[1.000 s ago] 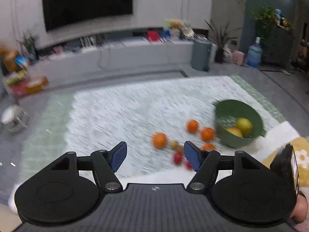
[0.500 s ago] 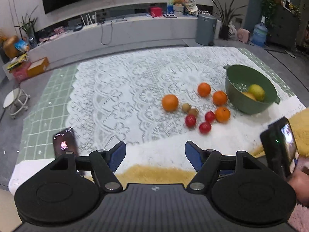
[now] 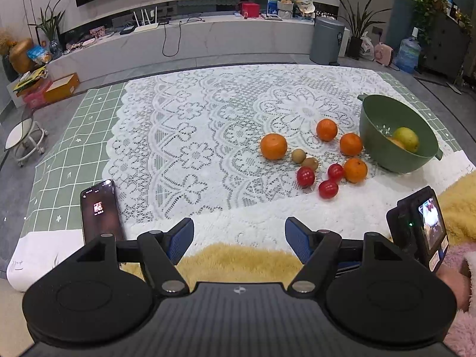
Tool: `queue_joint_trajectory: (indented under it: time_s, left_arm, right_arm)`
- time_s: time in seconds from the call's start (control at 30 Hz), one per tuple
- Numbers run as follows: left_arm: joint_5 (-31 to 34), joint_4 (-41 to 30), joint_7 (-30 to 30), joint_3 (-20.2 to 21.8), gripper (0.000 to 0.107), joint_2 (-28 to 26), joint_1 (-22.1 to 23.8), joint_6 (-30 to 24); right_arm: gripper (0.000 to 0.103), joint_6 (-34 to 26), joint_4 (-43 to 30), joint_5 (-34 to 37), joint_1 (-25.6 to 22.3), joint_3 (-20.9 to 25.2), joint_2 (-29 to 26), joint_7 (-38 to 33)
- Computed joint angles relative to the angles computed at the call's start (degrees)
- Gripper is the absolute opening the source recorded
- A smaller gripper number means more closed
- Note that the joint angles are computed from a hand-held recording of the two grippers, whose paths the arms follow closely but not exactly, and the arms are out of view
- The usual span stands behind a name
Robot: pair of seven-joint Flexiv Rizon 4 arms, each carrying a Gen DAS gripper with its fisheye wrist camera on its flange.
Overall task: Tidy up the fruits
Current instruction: 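Reach the right tool down to the red cherry tomato at the cloth edge and grasp it, then lift the cherry tomato up with the right tool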
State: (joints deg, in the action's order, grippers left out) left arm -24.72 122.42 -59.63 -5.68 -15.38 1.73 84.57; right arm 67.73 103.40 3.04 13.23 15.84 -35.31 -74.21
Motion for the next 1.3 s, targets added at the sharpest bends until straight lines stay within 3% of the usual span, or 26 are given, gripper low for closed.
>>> queue_joint_trajectory:
  time_s: [0.1,0.4,0.6,0.77,1.0,1.1,1.23,1.3]
  left_arm:
    - [0.51,-0.21,-0.26,0.28,0.082,-0.27,-0.21,-0.42]
    - [2.44,-0.79,-1.51,1.18,0.082,-0.66,-1.08,-0.49]
    - [4.28,-1.30,-2.94,2.22,0.082,-0.82,-1.72,-1.49]
    - [0.81,-1.49,0.31,-1.32,0.080,-1.09,0.45,-2.46]
    - [-7.18,-2.99,8.69,-7.23,0.080,-2.85,2.06,-1.54]
    - [-9.08,-4.71,10.90,-8.89,0.074,-4.54,1.97,-1.65]
    - [-9.48,-7.63,12.54,-9.63,0.070,-7.29,0.75,-2.81]
    - [-7.23,-9.71,10.78,-7.51,0.067,-8.86,-1.44,-3.75]
  right_arm:
    - [0.023,-0.08,0.14,-0.38,0.35,-0.60,0.29,0.55]
    - [0.022,1.15,2.17,-0.49,-0.10,-0.02,2.63,-0.97]
    - [0.022,0.92,2.76,3.87,-3.03,2.66,5.33,-3.90]
    - [0.022,4.40,4.45,6.14,-3.57,2.51,8.08,-5.75]
    - [0.022,11.47,6.93,3.13,-2.12,-1.72,9.83,-2.98]
    - [0.022,13.56,7.49,1.08,-2.00,-3.28,9.55,-0.88]
    - [0.022,15.63,8.36,-1.67,-2.18,-5.11,9.39,2.06]
    - [0.022,16.85,8.90,-3.52,-1.93,-6.57,9.33,3.33]
